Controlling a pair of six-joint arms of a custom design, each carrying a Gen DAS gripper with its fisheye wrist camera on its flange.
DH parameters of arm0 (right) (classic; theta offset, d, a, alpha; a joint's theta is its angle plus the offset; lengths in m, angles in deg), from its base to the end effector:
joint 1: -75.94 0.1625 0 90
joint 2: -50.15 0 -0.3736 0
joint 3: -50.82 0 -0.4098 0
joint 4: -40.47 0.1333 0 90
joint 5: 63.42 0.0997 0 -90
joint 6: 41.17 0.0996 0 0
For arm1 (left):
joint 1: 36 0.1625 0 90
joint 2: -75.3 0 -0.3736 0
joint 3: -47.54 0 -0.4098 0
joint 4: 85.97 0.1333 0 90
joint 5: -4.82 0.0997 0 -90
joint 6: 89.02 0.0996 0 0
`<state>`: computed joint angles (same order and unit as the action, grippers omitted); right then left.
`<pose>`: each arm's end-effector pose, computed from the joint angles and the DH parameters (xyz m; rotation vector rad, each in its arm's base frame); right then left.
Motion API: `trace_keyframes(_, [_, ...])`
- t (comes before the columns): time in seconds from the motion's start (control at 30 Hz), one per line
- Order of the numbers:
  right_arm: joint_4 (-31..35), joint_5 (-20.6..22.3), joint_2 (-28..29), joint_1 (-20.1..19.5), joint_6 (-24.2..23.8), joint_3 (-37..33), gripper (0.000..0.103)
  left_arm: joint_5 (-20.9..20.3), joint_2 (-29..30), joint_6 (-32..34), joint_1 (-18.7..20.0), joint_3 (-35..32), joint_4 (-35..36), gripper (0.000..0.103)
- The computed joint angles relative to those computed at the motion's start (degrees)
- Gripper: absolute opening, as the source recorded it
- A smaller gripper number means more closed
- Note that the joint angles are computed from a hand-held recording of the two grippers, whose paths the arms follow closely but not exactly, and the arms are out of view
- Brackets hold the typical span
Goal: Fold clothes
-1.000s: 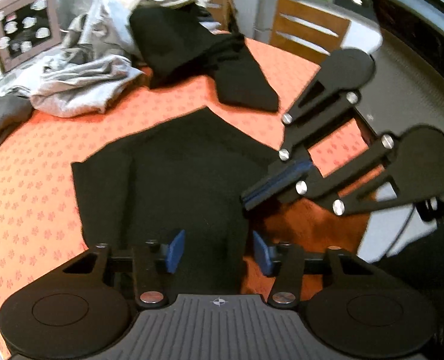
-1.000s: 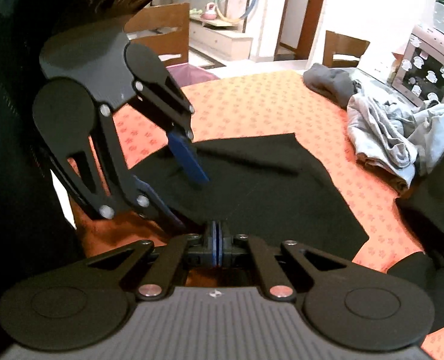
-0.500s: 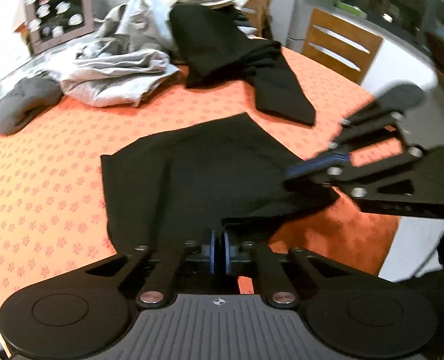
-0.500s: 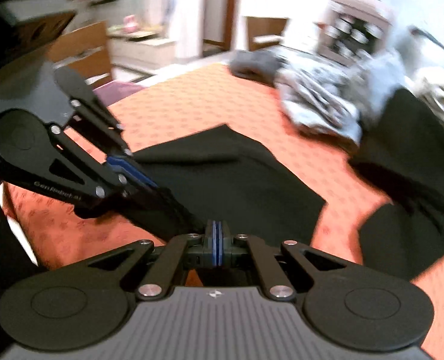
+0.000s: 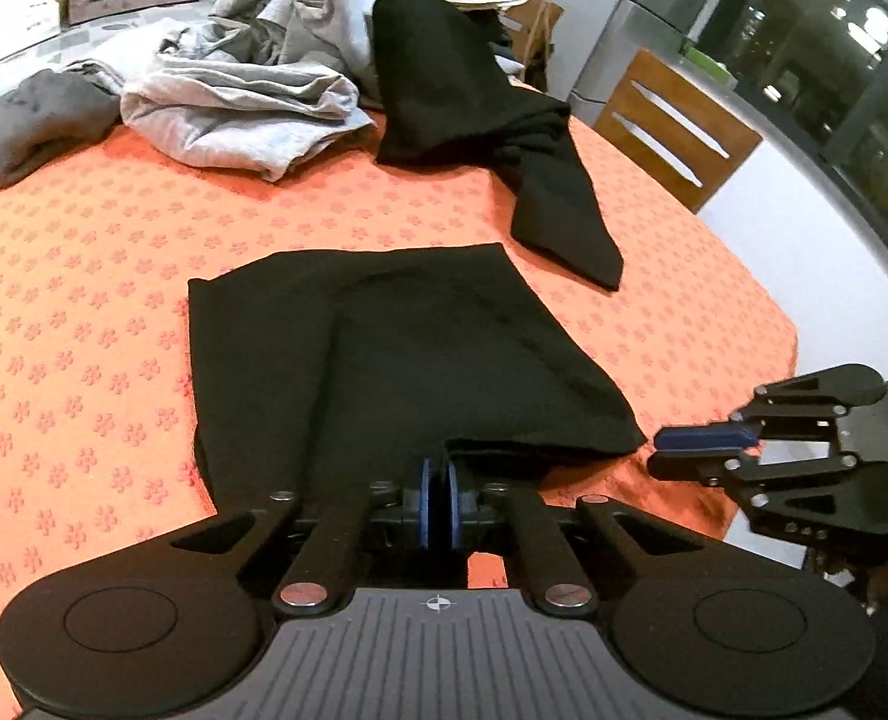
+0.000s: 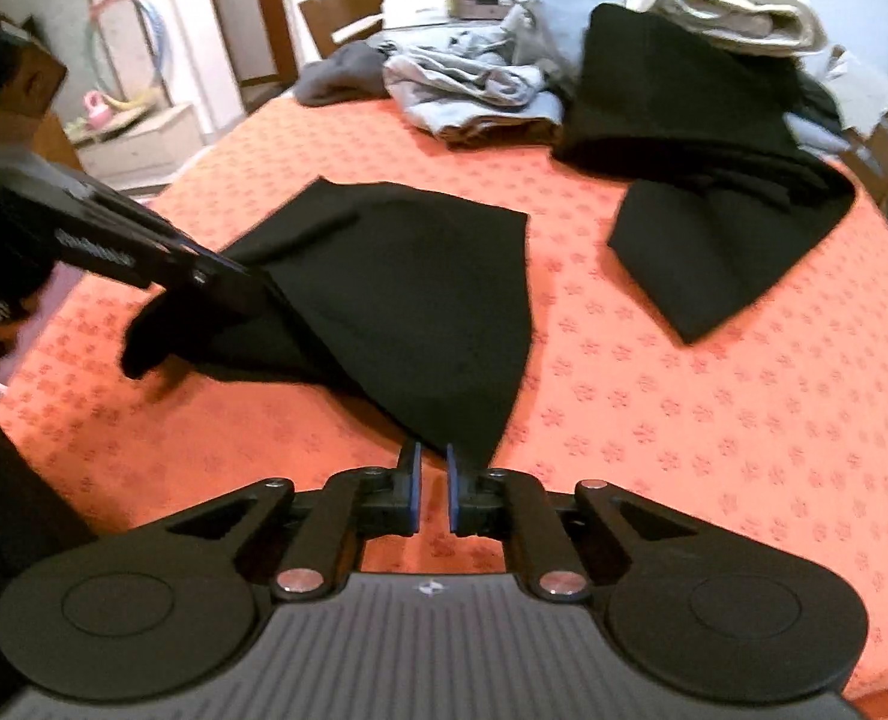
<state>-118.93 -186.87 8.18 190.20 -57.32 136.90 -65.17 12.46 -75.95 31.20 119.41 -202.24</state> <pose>0.3581 -0.6038 0.0946 0.7122 -2.4278 0.6186 -0.1163 -0.7085 0.3708 0.7864 2.6715 -0.4621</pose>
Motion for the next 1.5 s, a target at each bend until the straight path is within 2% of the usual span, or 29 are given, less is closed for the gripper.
trace_keyframes(0.07, [-2.18,-2.37,0.83,0.48,-2.12,0.36,0.019,-0.15,0.03,0.84,-0.05,-0.25,0.66,0.009])
trace_keyframes(0.2, [-5.96,-6.66,3.3,1.31,-9.55,-0.22,0.019,-0.3,-0.16,1.72,-0.16,-0.27,1.58,0.009])
trace_keyframes(0.3, [-8.66,-7.97,4.9,1.6,-13.64,-0.98,0.019,-0.52,-0.32,2.3,-0.28,-0.22,2.05,0.009])
trace_keyframes(0.47, [-12.53,-8.18,6.89,1.96,-17.43,-2.9,0.019,-0.91,-0.86,4.22,-0.49,0.25,2.9,0.01])
trace_keyframes(0.6, [-13.05,-7.68,7.5,1.94,-18.41,-3.98,0.019,-1.42,-1.02,5.44,-0.59,0.2,3.89,0.015])
trace_keyframes(0.73, [-12.29,-6.59,7.26,1.96,-19.36,-4.27,0.02,-2.78,-1.22,7.24,-0.77,0.18,4.09,0.028])
trace_keyframes(0.93, [-11.26,-6.01,7.09,2.02,-19.36,-4.63,0.021,-5.42,-0.65,8.27,-0.68,-0.78,4.04,0.035])
trace_keyframes(1.0, [-11.19,-6.04,7.17,2.01,-19.33,-4.82,0.021,-6.01,-0.15,8.12,-0.61,-1.36,3.98,0.041])
trace_keyframes(1.27, [-10.99,-6.03,7.31,1.94,-19.07,-5.13,0.023,-9.18,3.26,9.13,-0.67,-4.88,5.57,0.042])
trace_keyframes(1.5, [-11.04,-5.84,7.14,1.73,-18.73,-5.08,0.025,-9.48,5.42,10.06,-0.8,-6.02,6.21,0.041])
